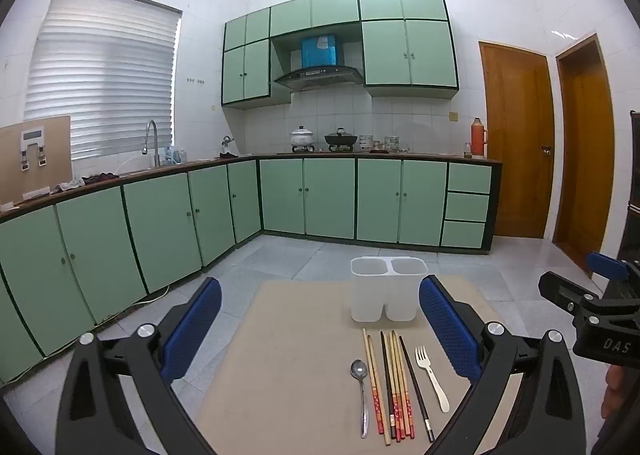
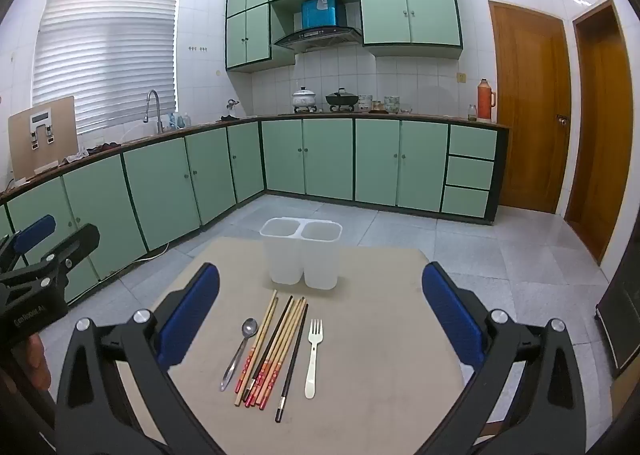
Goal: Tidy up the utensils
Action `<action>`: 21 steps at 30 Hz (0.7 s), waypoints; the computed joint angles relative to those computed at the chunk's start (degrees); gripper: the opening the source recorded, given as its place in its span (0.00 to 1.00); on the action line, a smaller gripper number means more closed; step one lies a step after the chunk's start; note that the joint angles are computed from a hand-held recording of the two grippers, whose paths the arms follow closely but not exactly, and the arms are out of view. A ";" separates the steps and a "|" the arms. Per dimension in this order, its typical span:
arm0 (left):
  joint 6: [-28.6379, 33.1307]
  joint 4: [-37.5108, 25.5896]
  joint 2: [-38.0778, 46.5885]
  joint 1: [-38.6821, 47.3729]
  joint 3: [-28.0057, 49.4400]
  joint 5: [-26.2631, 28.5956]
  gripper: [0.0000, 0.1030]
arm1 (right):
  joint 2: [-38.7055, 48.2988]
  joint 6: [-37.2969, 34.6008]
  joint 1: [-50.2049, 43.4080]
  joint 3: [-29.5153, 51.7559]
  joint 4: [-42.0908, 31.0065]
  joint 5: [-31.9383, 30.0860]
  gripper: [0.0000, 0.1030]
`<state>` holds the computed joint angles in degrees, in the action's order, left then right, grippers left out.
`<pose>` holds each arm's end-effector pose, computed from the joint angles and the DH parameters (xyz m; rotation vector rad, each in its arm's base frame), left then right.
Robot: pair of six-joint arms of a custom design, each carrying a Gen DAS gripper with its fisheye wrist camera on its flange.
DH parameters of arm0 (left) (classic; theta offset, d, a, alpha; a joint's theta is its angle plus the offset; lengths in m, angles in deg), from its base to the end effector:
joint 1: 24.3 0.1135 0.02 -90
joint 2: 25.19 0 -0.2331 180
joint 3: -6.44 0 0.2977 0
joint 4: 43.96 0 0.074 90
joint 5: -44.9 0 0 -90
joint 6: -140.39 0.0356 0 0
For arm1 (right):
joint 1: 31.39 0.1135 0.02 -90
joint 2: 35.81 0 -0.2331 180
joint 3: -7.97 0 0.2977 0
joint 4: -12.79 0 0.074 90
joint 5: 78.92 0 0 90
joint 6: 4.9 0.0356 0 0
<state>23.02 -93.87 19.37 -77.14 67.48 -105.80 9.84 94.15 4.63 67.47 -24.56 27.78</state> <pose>0.1550 -0.1531 0.3111 -0.1531 1.8411 0.1783 0.2044 0.1359 0.3083 -0.2737 1.9505 0.2268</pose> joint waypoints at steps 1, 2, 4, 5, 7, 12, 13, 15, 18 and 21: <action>-0.04 0.67 -0.66 0.18 -0.46 0.49 0.94 | -0.06 0.01 0.00 -0.07 0.13 -0.03 0.95; 0.13 0.77 -0.72 0.23 -0.51 0.53 0.94 | -0.08 0.04 0.00 -0.09 0.17 -0.04 0.95; 0.53 1.09 -0.91 0.42 -0.63 0.83 0.94 | -0.10 -0.04 0.04 -0.11 0.26 0.00 0.95; 0.74 1.27 -0.96 0.50 -0.68 0.93 0.94 | -0.06 -0.08 0.07 -0.11 0.29 0.03 0.95; 1.30 1.67 -1.08 0.73 -0.76 1.29 0.94 | 0.02 -0.16 0.16 -0.11 0.34 0.06 0.95; 0.30 0.34 -1.34 0.24 -0.58 0.08 0.94 | -0.16 -0.03 -0.10 0.00 0.14 -0.18 0.95; 0.35 0.23 -1.44 0.31 -0.58 0.14 0.94 | -0.20 -0.04 -0.15 -0.01 0.12 -0.25 0.95; 1.10 1.84 -1.49 0.94 -1.49 0.64 0.94 | -0.14 0.07 -0.02 0.01 0.09 -0.04 0.95; 0.73 0.56 -2.49 0.69 -1.61 0.27 0.94 | -0.13 0.08 -0.04 0.04 0.06 -0.08 0.95; 0.89 0.37 -3.16 1.01 -1.93 0.56 0.94 | -0.08 0.12 -0.05 0.05 0.07 -0.13 0.95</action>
<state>23.91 -93.49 16.20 -76.13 65.55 -105.24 9.76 94.28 4.58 67.52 -24.49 27.65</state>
